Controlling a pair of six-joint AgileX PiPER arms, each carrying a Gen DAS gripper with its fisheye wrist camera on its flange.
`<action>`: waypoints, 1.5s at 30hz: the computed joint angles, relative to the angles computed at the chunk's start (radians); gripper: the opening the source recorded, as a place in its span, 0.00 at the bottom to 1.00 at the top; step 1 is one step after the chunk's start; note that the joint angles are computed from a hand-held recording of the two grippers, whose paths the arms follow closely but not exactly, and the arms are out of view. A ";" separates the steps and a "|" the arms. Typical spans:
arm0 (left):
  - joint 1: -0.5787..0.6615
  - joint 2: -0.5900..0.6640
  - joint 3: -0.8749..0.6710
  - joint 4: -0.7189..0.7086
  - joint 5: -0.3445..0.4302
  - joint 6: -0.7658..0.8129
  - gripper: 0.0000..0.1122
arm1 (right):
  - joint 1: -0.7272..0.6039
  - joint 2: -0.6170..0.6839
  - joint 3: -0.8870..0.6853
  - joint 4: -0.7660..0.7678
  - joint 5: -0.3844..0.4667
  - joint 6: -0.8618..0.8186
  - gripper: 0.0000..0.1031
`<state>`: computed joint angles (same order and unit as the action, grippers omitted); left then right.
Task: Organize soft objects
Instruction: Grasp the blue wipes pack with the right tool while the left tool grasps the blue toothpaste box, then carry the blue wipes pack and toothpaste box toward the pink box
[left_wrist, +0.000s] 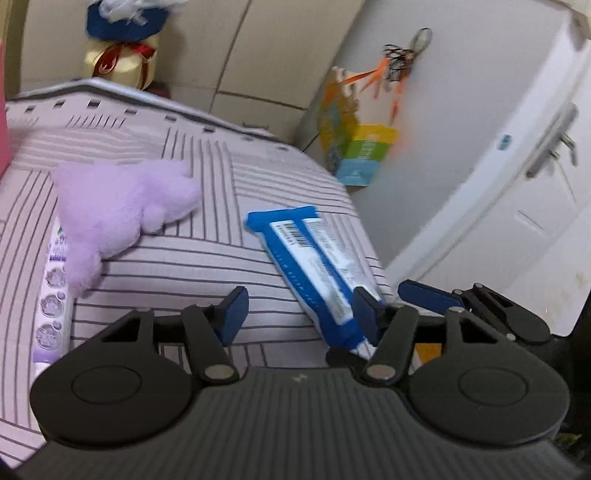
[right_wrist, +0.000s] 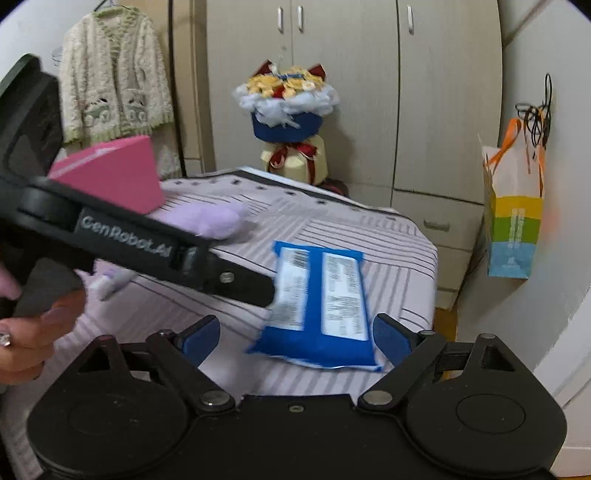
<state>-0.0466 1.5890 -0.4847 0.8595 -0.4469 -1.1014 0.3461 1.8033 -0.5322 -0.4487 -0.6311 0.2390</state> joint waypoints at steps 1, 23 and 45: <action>0.003 0.014 -0.007 0.002 -0.007 -0.004 0.51 | -0.018 0.022 -0.033 -0.051 0.021 0.043 0.90; -0.082 0.065 -0.011 -0.213 -0.012 0.159 0.32 | 0.117 0.025 -0.072 0.205 0.162 0.024 0.64; 0.162 -0.329 0.215 0.572 -0.024 -0.334 0.32 | 0.510 -0.165 0.148 0.831 0.082 -0.112 0.62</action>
